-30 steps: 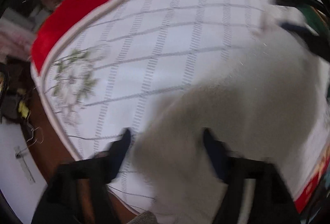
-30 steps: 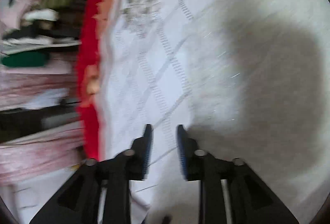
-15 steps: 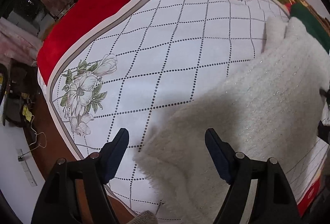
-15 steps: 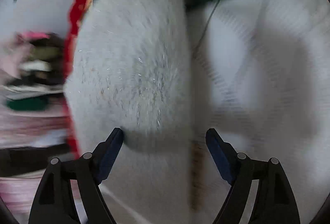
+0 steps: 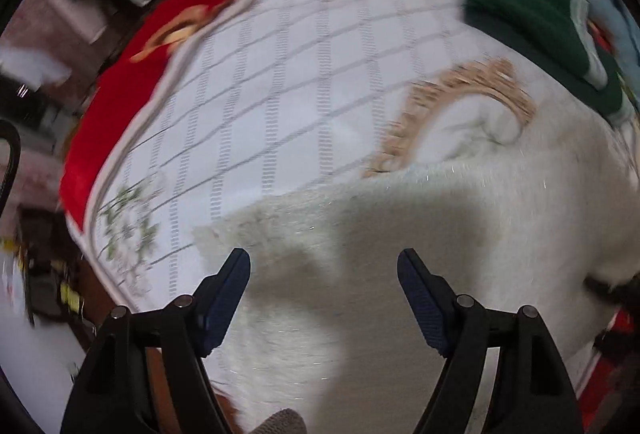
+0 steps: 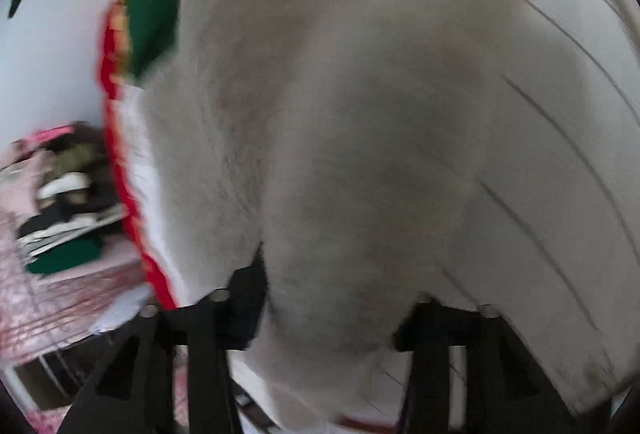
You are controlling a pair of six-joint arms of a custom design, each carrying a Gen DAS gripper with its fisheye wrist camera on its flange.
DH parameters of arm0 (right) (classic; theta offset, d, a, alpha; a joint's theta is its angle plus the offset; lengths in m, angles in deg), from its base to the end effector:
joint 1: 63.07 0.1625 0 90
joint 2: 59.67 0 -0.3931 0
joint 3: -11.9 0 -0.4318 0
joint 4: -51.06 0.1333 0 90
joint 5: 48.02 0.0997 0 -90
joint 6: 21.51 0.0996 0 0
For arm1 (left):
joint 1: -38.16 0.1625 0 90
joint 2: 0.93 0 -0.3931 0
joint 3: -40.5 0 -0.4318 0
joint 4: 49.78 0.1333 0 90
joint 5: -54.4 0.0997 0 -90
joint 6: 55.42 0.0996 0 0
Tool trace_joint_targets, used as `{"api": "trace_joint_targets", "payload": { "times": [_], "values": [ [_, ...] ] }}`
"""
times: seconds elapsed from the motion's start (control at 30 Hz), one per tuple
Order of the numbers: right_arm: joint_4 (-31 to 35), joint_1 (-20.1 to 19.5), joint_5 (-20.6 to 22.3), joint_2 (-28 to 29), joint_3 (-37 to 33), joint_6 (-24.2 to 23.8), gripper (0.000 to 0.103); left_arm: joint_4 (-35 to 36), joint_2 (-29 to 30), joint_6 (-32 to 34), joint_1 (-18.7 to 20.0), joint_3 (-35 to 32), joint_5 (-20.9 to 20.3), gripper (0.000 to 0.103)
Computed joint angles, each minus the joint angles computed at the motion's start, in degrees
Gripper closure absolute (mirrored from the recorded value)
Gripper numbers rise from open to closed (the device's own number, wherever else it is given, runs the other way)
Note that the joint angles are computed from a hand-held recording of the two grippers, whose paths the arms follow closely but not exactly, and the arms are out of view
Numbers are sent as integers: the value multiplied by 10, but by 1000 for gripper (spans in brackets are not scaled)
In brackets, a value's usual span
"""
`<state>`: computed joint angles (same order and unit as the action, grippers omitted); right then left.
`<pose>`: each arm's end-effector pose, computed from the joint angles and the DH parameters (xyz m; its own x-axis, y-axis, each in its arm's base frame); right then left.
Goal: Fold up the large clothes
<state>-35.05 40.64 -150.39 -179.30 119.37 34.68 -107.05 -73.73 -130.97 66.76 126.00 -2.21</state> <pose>0.1895 -0.3042 0.5132 -0.7270 0.6867 -0.0015 0.6640 0.7024 -0.2562 -0.3913 -0.4276 0.3137 -0.6105 -0.0956 -0.7862 0.1000 0.9754 -0.1962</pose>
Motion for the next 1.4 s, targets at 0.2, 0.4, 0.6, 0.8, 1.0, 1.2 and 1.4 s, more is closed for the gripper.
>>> {"api": "trace_joint_targets", "payload": {
  "times": [0.2,0.4,0.6,0.8,1.0,1.2,1.4],
  "values": [
    [194,44,-60,17,-114,39,38,-113,53,127,2,-15,-14,28],
    [139,70,-130,138,-229,-127,22,-169,104,206,11,-48,3,28],
    [121,-7,-76,270,-273,-370,28,-95,85,113,17,-41,23,28],
    [96,55,-125,282,-291,-408,99,-38,27,28,19,7,-3,28],
    [5,97,-91,293,-310,-410,103,-1,-43,-66,-2,39,-3,28],
    [57,82,-120,384,-354,-398,103,-12,-106,-152,13,77,-35,28],
    [96,90,-118,364,-343,-365,69,-64,-118,-131,42,95,-22,28]
  ]
}}
